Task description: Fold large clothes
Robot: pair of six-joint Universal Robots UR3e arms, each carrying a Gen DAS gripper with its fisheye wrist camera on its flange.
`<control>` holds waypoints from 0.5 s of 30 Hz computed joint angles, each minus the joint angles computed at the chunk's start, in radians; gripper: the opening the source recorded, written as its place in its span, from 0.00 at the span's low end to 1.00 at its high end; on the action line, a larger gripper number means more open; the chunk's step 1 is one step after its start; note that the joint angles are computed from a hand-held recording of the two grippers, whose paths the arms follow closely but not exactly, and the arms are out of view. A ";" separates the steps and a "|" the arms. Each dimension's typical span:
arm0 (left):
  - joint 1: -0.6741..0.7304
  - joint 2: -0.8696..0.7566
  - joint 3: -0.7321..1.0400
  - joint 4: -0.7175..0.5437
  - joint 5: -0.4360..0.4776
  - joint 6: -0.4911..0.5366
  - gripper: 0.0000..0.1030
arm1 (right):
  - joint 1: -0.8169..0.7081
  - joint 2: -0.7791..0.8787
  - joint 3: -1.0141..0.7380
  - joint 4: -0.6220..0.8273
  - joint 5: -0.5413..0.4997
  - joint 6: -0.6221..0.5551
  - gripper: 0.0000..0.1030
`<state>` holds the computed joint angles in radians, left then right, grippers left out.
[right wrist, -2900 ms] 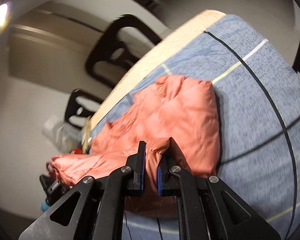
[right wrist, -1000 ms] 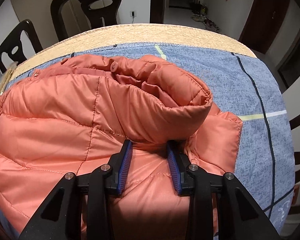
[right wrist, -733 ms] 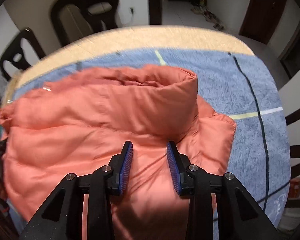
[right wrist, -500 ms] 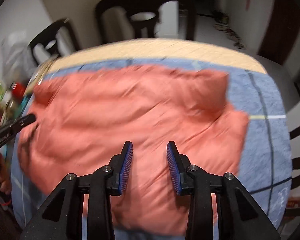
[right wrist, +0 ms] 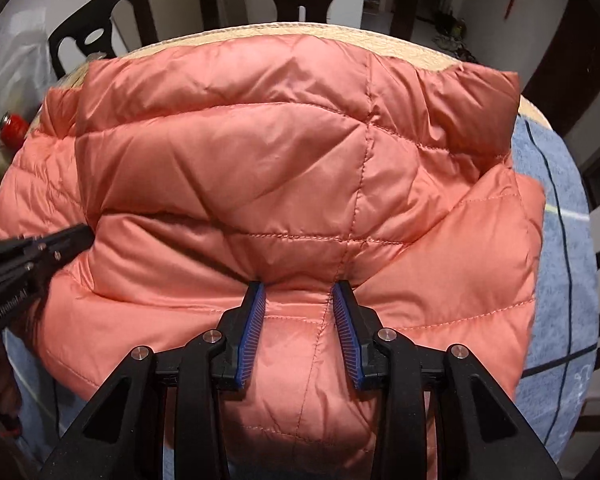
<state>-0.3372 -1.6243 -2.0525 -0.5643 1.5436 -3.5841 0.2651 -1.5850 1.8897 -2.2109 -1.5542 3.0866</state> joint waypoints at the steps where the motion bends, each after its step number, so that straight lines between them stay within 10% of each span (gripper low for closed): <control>1: 0.003 -0.001 -0.008 0.007 0.000 0.002 0.04 | 0.003 0.007 -0.008 0.005 -0.005 -0.003 0.35; 15: -0.074 -0.026 0.049 -0.042 0.083 -0.018 0.04 | -0.003 0.015 -0.015 0.007 0.003 -0.021 0.35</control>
<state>-0.4115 -1.6500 -2.0038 -0.6065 1.6261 -3.6023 0.2620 -1.5699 1.8742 -2.2041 -1.5509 3.0657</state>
